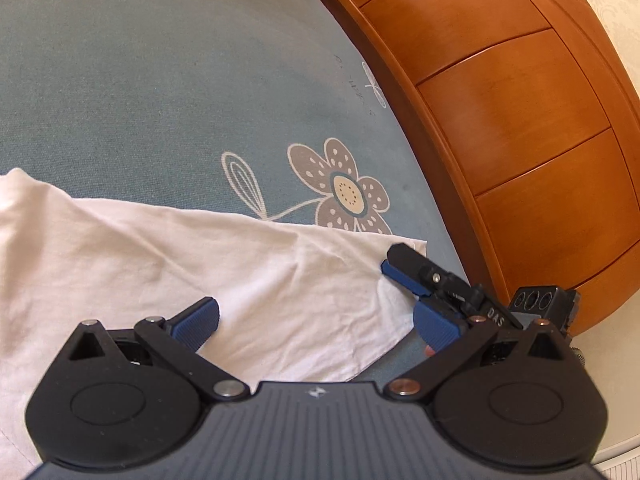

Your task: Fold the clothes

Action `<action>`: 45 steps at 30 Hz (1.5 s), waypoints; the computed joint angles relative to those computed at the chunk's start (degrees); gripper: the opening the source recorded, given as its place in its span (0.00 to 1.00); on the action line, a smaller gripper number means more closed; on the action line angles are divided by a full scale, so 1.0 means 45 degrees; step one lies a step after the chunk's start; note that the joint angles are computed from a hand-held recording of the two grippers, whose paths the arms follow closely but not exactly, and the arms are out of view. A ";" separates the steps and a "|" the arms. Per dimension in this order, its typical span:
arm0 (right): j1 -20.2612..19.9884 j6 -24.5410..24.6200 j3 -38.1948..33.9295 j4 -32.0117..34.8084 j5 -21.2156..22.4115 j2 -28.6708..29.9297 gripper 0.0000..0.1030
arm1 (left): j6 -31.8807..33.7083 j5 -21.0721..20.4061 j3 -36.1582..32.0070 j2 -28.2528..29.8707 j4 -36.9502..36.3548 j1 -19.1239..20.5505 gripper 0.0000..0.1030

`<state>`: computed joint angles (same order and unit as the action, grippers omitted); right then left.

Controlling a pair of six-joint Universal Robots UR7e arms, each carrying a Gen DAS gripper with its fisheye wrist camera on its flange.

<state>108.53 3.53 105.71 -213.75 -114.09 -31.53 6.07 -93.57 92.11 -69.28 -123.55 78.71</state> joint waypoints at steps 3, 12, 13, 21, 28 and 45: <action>0.0113 -0.0148 -0.0194 -0.0833 -0.0707 0.0354 1.00 | -0.0039 0.0026 0.0036 -0.0034 0.0107 -0.0005 0.99; 0.0180 -0.0170 -0.0073 -0.1098 -0.0823 0.0279 1.00 | 0.0390 -0.0278 0.0900 -0.0573 -0.0324 0.0153 0.99; 0.0212 -0.0198 -0.0181 -0.0976 -0.0967 0.0333 1.00 | 0.0418 -0.0208 0.0873 -0.0630 -0.0134 0.0074 0.99; 0.0219 -0.0248 -0.0142 -0.0916 -0.0875 0.0279 1.00 | 0.0158 -0.0152 0.0602 -0.0857 0.0670 0.0104 0.99; 0.0302 -0.0434 -0.0261 -0.0555 -0.1121 0.0299 1.00 | 0.0560 0.0231 0.0751 -0.1334 0.1232 -0.0046 0.99; 0.0305 -0.0193 -0.0201 -0.0579 -0.1319 0.0238 1.00 | 0.1159 0.3465 0.1132 -0.1951 -0.0409 -0.1058 0.99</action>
<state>109.90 2.66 104.81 -216.36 -120.02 -30.46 11.28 -77.98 97.20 -78.06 -125.39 73.95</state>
